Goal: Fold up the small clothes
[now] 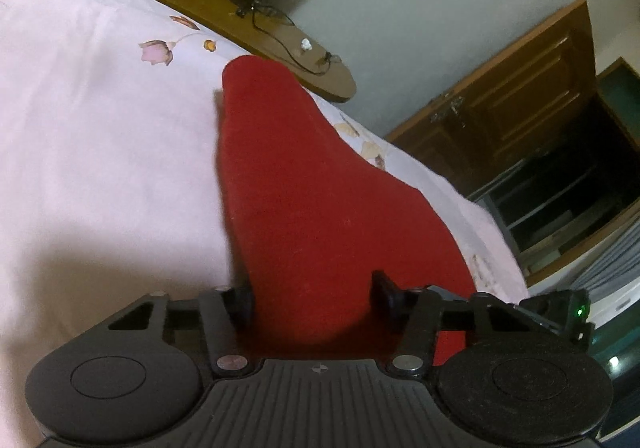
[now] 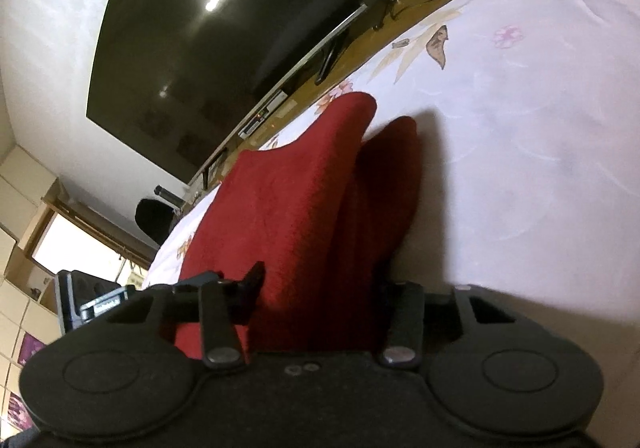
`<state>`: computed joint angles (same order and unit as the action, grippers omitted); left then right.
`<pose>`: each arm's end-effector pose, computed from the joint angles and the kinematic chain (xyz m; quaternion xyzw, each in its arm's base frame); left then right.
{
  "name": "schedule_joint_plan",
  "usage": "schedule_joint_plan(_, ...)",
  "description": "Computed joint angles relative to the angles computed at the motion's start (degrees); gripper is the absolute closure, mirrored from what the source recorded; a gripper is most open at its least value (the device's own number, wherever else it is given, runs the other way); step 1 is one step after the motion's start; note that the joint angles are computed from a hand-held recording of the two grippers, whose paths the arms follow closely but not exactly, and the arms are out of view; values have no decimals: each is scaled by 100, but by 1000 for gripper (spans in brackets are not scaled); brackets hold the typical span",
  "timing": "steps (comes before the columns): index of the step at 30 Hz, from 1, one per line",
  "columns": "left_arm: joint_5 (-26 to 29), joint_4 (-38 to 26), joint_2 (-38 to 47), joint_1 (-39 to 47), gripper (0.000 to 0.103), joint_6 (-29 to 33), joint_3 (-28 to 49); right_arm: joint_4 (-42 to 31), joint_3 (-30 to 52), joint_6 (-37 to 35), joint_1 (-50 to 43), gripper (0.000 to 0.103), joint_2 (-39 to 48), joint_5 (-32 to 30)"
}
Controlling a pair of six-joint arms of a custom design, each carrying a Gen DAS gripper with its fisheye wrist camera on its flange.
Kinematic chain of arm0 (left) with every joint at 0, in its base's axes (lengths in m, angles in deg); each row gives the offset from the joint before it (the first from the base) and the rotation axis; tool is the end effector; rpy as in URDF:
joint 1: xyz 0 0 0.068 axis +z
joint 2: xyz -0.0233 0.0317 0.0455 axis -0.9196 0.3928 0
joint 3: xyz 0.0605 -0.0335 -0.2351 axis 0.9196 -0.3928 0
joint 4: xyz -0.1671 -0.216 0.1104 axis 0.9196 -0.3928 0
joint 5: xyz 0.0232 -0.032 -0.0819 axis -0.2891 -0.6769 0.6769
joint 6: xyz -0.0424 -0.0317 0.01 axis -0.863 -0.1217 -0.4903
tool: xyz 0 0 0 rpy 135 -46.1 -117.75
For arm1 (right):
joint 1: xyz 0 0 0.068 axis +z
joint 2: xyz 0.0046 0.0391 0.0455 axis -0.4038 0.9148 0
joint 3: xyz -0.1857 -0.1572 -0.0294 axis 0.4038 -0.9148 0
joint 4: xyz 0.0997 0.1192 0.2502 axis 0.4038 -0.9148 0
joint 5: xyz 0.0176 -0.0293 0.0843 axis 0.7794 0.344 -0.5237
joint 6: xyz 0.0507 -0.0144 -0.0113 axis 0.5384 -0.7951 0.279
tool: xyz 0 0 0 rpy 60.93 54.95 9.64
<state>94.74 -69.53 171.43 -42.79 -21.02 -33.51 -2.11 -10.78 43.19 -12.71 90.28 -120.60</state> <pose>0.2407 0.0794 0.0633 -0.1589 0.8525 -0.3435 0.3606 0.2691 0.0804 0.0939 -0.1129 0.8455 0.4628 0.2413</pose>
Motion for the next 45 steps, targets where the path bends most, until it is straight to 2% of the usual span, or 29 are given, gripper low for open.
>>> schedule_joint_plan(1,56,54,-43,26,55,-39,-37,34,-77,-2,-1,61,-90,-1)
schedule_joint_plan(5,225,-132,-421,137,56,-22,-131,111,-320,140,110,63,-581,140)
schedule_joint_plan(10,670,-977,-1089,663,56,484,-195,-83,-514,408,358,63,-1382,340)
schedule_joint_plan(13,993,-1819,-1415,1122,56,1058,-53,-239,-494,594,698,63,-1759,619)
schedule_joint_plan(16,1272,-2955,-1646,1744,56,1948,217,-278,-457,861,1158,63,-2012,955)
schedule_joint_plan(20,1562,-4518,-1373,2672,56,3422,856,8,-258,1284,1944,63,-1833,1504)
schedule_joint_plan(26,1579,-6763,-24,4118,56,5977,2268,614,269,1899,3051,63,-979,2139)
schedule_joint_plan(30,1355,-7536,1054,4893,56,7148,3160,953,782,2142,3693,63,-108,2433)
schedule_joint_plan(33,1095,-7860,2019,5338,56,7628,3861,1172,1198,2269,4064,63,598,2566)
schedule_joint_plan(36,711,-7458,2652,5480,54,7524,4100,1362,1581,2497,4304,63,1376,2664)
schedule_joint_plan(37,673,-7247,2858,5510,46,7435,4132,1308,1727,2513,4357,62,1647,2795)
schedule_joint_plan(38,887,-7384,3236,5617,45,7579,4329,1208,1881,2547,4388,63,1938,2957)
schedule_joint_plan(39,995,-7528,3418,5675,45,7689,4445,1639,1786,2769,4355,63,2124,2900)
schedule_joint_plan(40,1031,-7621,3513,5705,45,7775,4532,2017,1651,2948,4319,64,2177,2861)
schedule_joint_plan(41,1026,-7635,3528,5715,44,7823,4566,1936,1640,2919,4313,62,2124,2860)
schedule_joint_plan(45,967,-7377,2996,5858,39,7801,4368,999,1738,2385,4390,53,1628,3156)
